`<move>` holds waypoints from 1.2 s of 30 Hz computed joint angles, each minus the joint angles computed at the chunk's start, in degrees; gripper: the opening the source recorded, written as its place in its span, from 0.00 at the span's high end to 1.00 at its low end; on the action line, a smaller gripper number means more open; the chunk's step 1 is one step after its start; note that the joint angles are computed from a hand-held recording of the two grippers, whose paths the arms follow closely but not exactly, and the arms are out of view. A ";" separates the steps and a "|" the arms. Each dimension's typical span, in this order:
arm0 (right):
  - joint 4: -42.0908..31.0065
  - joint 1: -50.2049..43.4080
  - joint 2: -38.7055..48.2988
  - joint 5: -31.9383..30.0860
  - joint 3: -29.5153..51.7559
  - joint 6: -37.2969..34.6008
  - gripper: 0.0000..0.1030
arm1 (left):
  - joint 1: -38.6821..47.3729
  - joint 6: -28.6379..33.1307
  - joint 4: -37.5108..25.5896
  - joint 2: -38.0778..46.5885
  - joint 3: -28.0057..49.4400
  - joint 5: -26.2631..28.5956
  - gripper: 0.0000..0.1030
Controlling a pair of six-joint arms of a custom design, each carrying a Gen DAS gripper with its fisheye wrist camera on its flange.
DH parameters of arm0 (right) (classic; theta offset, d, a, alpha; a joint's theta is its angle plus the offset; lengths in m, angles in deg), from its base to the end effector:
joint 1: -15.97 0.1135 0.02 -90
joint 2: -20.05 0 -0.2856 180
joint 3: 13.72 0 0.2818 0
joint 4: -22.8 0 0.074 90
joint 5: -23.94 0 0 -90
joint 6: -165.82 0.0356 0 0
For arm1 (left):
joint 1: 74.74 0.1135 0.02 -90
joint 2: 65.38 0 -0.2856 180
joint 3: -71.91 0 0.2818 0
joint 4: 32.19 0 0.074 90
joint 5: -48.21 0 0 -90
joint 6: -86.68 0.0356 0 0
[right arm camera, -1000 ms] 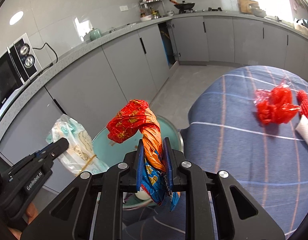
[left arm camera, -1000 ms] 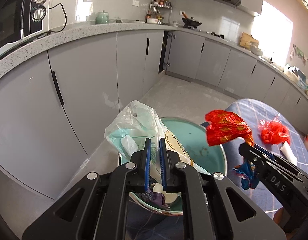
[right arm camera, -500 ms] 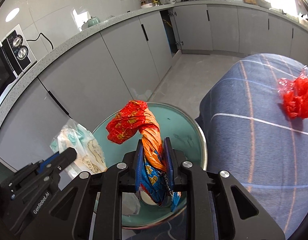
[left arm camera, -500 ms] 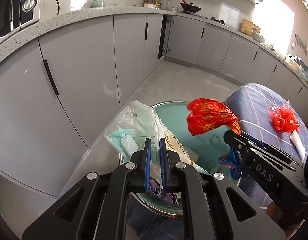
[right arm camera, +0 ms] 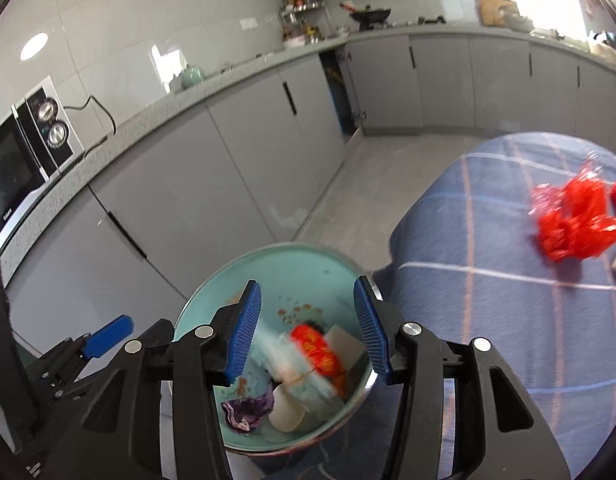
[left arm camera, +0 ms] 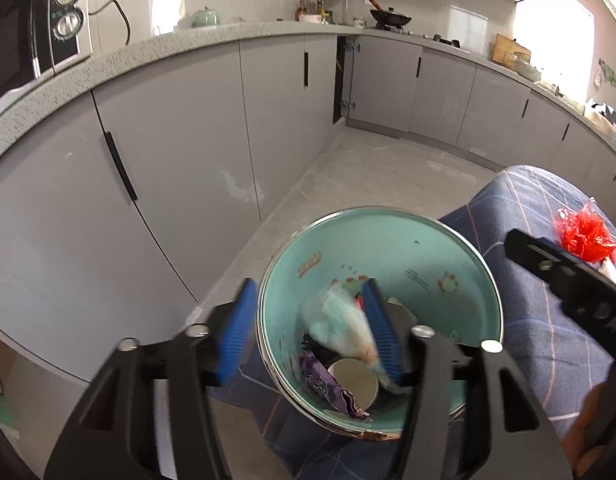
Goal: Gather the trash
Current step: 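Move both open tools back over the table toward the red bag and foam sleeve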
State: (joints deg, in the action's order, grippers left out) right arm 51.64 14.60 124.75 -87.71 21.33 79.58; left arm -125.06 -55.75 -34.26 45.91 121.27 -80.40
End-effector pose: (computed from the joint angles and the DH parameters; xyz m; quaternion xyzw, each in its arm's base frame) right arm 0.2718 0.0066 0.0556 -0.0381 0.8957 0.1793 0.4051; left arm 0.2092 -0.2174 0.0394 -0.0913 0.9181 0.0352 0.3842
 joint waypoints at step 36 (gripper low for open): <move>-15.94 -43.79 -0.31 -15.13 4.05 -23.25 0.51 | -13.10 5.72 -7.95 9.73 24.53 0.12 0.24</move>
State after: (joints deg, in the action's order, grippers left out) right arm 35.69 -29.18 124.44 -102.83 25.39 56.33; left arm -138.16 -50.02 -42.21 55.63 145.79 -80.29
